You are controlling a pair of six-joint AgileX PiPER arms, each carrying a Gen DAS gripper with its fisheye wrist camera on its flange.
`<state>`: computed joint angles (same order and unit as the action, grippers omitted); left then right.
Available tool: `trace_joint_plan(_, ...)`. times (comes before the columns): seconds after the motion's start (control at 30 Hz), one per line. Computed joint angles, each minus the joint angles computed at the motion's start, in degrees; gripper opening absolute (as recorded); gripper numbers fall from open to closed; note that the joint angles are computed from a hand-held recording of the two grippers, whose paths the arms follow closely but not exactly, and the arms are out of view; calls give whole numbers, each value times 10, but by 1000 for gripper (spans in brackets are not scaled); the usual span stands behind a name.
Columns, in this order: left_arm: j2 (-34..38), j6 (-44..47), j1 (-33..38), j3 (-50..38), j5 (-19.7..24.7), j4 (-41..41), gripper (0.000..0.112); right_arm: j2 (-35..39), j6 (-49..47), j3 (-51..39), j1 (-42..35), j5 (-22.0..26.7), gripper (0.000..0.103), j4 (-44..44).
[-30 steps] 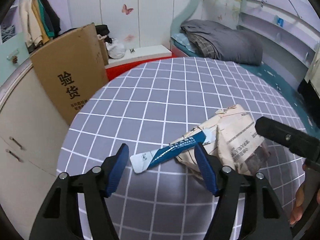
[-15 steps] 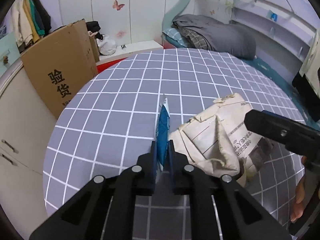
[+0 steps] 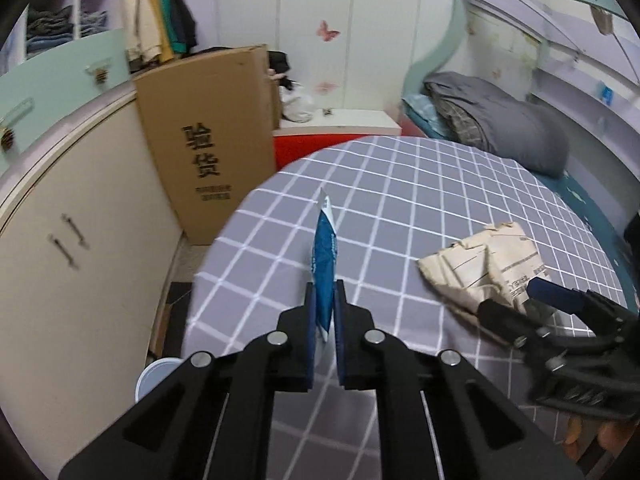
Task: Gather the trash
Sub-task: 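Carry both items to the bin while the left tool drops the toothbrush in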
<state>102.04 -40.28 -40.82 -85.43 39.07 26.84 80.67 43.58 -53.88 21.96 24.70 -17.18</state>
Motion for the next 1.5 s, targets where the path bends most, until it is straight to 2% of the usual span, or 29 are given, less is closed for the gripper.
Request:
trace_joint_plan(0.07,-17,-3,6,18,1,-2,8,16,48,-18,33,38,87,-65)
trace_joint_plan(0.13,-37,-8,11,40,-2,-3,8,35,51,-38,54,70,87,-88)
trace_joint_plan(0.17,-47,-7,13,53,-6,-8,8,43,64,-44,64,83,84,-111)
trace_joint_plan(0.2,-60,-7,14,68,-11,-14,8,54,98,-55,84,113,68,-158)
trace_joint_plan(0.23,-73,-5,18,84,-18,-20,8,62,118,-62,94,134,48,-188)
trace_joint_plan(0.27,-84,-6,22,97,-23,-20,8,69,130,-67,102,148,39,-206)
trace_joint_plan(0.33,-103,-10,27,119,-33,-22,8,66,122,-68,95,140,34,-187)
trace_joint_plan(0.43,-140,2,49,160,-58,-45,8,50,55,-69,77,97,26,-100)
trace_joint_plan(0.67,-222,44,128,238,-90,-99,8,80,53,-160,162,119,24,-86)
trace_joint_plan(0.9,-307,208,274,322,-111,-248,8,172,7,-306,245,113,24,-26)
trace_joint_plan(1.03,-335,355,400,363,-107,-370,8,255,-22,-409,288,119,24,4)
trace_joint_plan(1.13,-330,446,479,381,-98,-442,8,326,-71,-496,304,131,24,64)
trace_joint_plan(1.27,-294,549,560,398,-95,-515,8,438,-128,-632,307,175,24,149)
trace_joint_plan(1.37,-252,583,587,400,-104,-536,8,519,-136,-726,310,211,24,165)
trace_joint_plan(1.5,-181,582,592,388,-128,-529,8,583,-141,-793,305,232,24,192)
